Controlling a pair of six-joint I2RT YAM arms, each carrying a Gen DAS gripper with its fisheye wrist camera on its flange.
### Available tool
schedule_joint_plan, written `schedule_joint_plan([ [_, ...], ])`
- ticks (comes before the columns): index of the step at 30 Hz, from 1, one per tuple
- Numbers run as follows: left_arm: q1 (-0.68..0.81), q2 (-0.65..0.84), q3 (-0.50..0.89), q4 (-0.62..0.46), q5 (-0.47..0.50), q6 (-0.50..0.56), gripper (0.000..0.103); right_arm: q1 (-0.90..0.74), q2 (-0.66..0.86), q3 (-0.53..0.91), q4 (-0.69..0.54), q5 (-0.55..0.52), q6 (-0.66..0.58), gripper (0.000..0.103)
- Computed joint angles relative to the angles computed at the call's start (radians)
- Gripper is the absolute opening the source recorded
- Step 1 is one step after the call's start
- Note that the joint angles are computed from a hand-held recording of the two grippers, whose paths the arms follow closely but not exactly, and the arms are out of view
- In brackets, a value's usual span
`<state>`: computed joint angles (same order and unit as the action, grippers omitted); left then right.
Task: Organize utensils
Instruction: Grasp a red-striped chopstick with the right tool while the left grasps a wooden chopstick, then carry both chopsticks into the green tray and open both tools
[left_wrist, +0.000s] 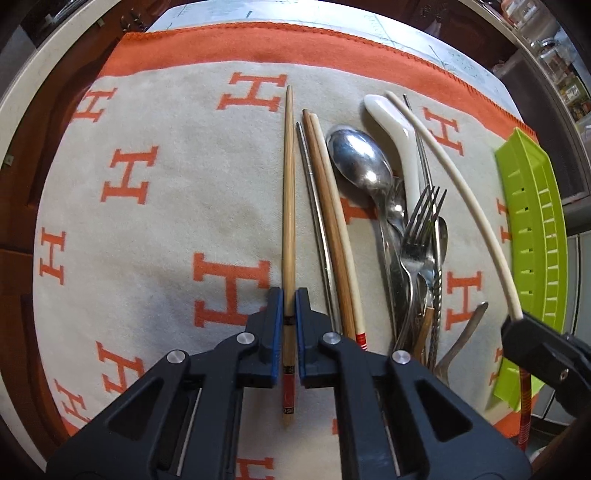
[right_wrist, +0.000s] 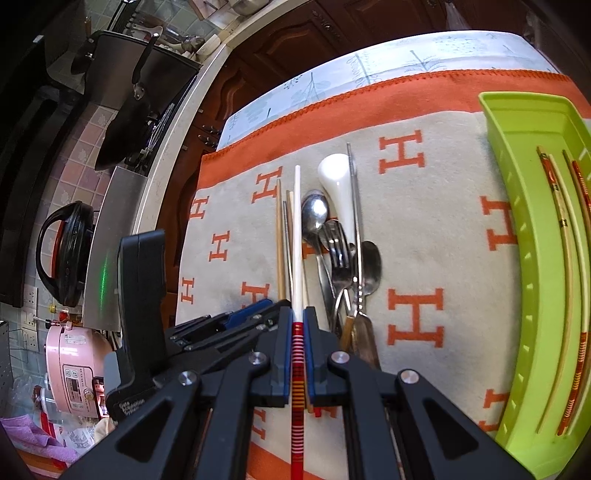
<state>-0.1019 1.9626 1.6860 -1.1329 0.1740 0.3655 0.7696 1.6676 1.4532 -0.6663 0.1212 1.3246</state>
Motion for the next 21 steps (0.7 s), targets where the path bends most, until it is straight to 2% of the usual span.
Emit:
schedule_joint_plan([
  [5, 0.039, 0.007, 0.035, -0.070, 0.069, -0.021, 0.004, 0.025, -0.063, -0.074, 0.030, 0.031, 0.032, 0.005],
  [10, 0.045, -0.097, 0.002, -0.132, 0.154, 0.003, 0.004, 0.066, -0.176, -0.181, 0.053, 0.097, 0.079, 0.005],
  [15, -0.045, -0.210, -0.009, -0.209, 0.234, 0.008, 0.004, 0.127, -0.310, -0.291, 0.031, 0.199, 0.157, 0.006],
  [19, -0.168, -0.257, -0.013, -0.223, 0.268, -0.045, 0.004, 0.184, -0.409, -0.356, -0.050, 0.295, 0.247, 0.006],
  [21, -0.256, -0.266, -0.013, -0.203, 0.267, -0.107, 0.004, 0.205, -0.449, -0.380, -0.088, 0.333, 0.289, 0.006],
])
